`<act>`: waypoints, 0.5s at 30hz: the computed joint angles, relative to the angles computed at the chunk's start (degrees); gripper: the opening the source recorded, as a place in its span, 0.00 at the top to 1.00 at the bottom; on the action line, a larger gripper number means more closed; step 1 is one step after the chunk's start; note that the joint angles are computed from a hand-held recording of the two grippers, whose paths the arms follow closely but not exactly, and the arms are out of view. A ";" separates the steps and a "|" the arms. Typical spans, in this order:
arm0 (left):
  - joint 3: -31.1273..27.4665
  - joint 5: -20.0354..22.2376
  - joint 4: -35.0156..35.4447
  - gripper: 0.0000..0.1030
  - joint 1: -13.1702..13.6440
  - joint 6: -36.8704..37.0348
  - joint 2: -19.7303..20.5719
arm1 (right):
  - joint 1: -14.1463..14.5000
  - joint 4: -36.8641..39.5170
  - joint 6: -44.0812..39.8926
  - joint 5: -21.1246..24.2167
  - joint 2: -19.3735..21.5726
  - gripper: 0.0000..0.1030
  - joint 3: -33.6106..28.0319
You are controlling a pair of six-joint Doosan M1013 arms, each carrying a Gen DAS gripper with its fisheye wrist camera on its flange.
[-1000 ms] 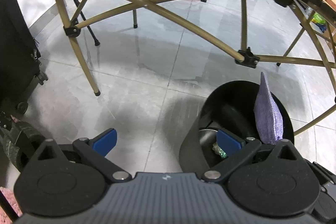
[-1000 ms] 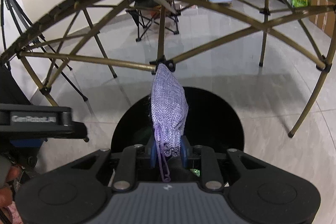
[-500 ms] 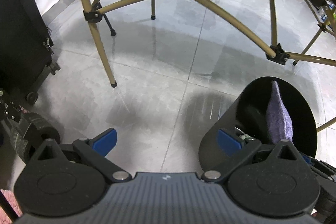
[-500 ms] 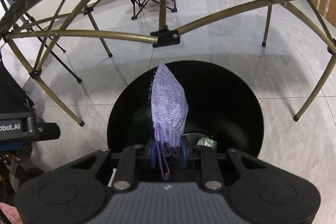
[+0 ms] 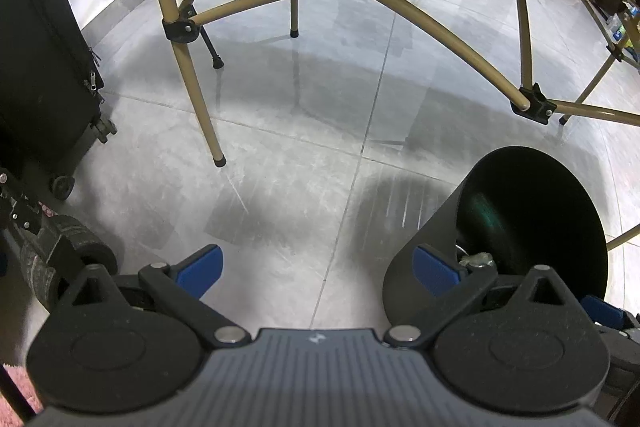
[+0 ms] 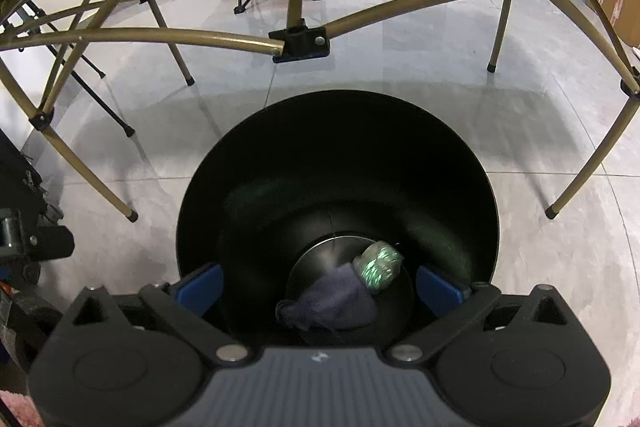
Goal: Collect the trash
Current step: 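Lower the right tool into the bin and release the purple bag, then move both open tools back up toward the table items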
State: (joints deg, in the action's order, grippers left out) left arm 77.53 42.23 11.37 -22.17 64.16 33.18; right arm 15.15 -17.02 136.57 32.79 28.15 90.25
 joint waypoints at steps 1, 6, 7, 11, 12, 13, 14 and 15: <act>0.05 -0.07 0.09 0.00 -0.02 -0.08 -0.05 | 0.00 -0.12 0.13 -0.04 -0.13 0.00 0.11; 0.37 -0.45 0.23 0.00 -0.22 0.08 -0.33 | 0.07 -0.16 0.17 0.70 -0.46 0.00 0.20; 0.48 -0.58 0.19 0.00 -0.24 0.18 -0.44 | 0.10 -0.27 0.26 0.80 -0.61 0.00 0.29; 0.94 -1.31 -0.10 0.00 -0.28 0.69 -0.90 | 0.27 -1.35 1.12 0.75 -1.24 0.00 0.71; 1.08 -1.53 -0.17 0.00 -0.31 0.81 -1.04 | 0.29 -1.56 1.34 0.69 -1.43 0.00 0.87; 1.19 -1.72 -0.25 0.00 -0.32 0.94 -1.14 | 0.30 -1.74 1.52 0.63 -1.66 0.00 1.03; 1.29 -1.90 -0.34 0.00 -0.35 1.09 -1.24 | 0.30 -1.88 1.66 0.57 -1.85 0.00 1.17; 1.41 -2.07 -0.35 0.00 -0.40 1.24 -1.35 | 0.31 -2.07 1.86 0.43 -2.11 0.00 1.39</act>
